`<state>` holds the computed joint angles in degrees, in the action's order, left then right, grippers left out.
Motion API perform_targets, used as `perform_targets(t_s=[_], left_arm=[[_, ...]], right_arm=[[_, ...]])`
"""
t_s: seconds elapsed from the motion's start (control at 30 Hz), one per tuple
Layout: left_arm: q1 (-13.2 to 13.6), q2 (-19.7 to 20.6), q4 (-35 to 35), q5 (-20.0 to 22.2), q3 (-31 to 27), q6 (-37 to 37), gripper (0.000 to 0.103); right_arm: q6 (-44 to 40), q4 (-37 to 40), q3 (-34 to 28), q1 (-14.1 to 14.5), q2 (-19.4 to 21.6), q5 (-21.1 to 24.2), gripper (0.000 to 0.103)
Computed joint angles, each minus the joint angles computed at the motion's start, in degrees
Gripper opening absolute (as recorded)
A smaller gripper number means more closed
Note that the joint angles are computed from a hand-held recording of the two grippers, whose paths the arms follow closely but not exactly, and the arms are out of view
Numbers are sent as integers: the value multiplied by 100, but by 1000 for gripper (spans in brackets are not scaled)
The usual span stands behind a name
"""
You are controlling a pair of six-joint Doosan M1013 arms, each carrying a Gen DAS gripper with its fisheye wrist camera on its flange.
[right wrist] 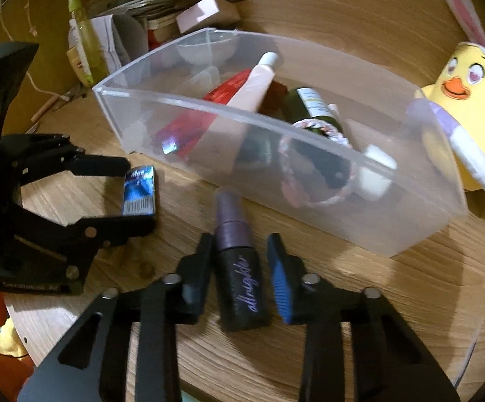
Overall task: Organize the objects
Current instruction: 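Grasp the purple spray bottle with the right tool while the left tool grasps the blue Max box, then carry the spray bottle and Max box over the clear box with both tools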
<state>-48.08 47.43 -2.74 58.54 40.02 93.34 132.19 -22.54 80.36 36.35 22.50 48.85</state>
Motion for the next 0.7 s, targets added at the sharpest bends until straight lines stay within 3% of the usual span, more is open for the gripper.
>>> perform_targets(t_s=[0.23,0.7], left_arm=[[23,-66,-20,-164,123,21,50],[12,-503,-352,-936,631,14,50]], right_arm=[[258,-338,123,82,-81,-56,24],[940,-888,413,239,-408,-287,23]])
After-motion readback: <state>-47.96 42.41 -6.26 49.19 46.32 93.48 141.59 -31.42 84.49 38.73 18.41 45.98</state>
